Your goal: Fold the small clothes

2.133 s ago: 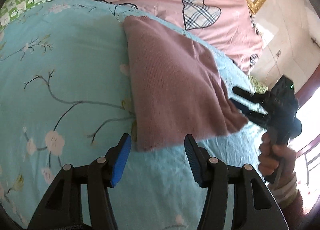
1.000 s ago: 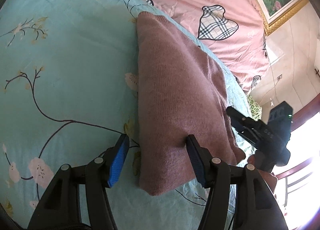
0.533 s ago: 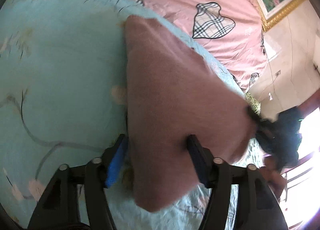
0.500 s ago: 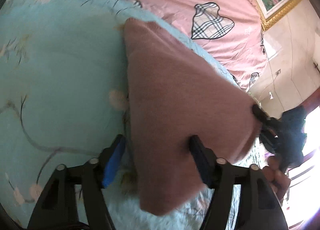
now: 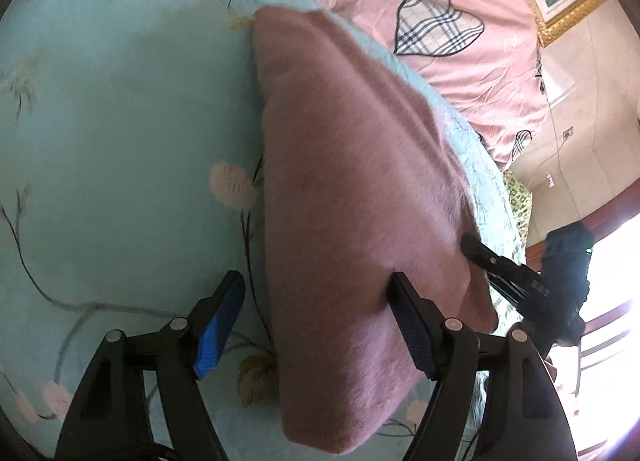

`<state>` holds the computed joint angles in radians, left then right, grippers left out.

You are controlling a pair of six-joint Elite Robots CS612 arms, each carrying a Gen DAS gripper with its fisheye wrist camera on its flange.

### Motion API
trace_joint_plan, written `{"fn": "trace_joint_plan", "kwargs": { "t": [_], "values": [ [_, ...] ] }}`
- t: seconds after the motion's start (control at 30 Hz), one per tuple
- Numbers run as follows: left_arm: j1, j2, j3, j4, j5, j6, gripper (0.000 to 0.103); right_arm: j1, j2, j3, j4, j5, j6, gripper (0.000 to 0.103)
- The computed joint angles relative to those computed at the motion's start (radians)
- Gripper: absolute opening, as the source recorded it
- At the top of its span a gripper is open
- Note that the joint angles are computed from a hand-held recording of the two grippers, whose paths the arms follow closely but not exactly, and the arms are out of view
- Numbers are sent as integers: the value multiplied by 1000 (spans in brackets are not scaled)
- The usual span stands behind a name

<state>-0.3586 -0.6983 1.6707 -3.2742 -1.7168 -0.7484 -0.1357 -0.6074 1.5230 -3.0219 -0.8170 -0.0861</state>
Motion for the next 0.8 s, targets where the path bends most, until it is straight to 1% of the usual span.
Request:
{"fn": "trace_joint_plan", "kwargs": {
  "t": [0.07,0.1,0.13,0.17,0.2,0.23,0.3,0.37,0.4,0.43,0.53,0.6,0.67,0.7,0.73,0.77,0.8],
  "values": [
    [0,-4,-10,15,21,11,75,3,-9,5,-7,-3,-7,16],
    [1,-3,-18,26,22,11,76,5,-13,4,-8,-5,-11,19],
    [3,-2,-25,37,20,7,77,7,-12,0,-9,-9,-13,26],
    [4,0,-33,44,16,2,78,8,-10,-5,-12,-14,-9,31],
    [7,3,-38,44,8,-5,78,9,-7,-10,-17,-20,0,41],
    [9,5,-41,42,4,-11,78,8,-2,-17,-20,-21,17,45],
    [11,7,-44,39,0,-16,79,5,5,-26,-19,-10,39,46],
    [10,11,-52,48,5,-13,82,4,14,-42,-4,-7,51,55],
    [10,14,-55,52,9,-13,84,4,18,-49,8,-6,52,64],
    [11,18,-61,53,11,-13,87,4,23,-57,25,0,52,67],
    [16,39,-79,44,-2,-12,88,5,44,-91,90,21,48,67],
    [20,58,-99,40,-16,-12,92,5,58,-114,133,49,36,67],
    [21,75,-121,31,-14,1,92,5,76,-141,160,80,33,67],
    [21,79,-131,37,-10,13,91,5,84,-155,180,99,23,67],
    [20,82,-140,42,-11,24,82,7,84,-158,192,101,18,67],
    [24,89,-152,39,-34,40,68,10,81,-160,214,95,-1,65],
    [31,97,-167,41,-85,40,55,15,75,-164,268,96,-43,53]
  ]
}}
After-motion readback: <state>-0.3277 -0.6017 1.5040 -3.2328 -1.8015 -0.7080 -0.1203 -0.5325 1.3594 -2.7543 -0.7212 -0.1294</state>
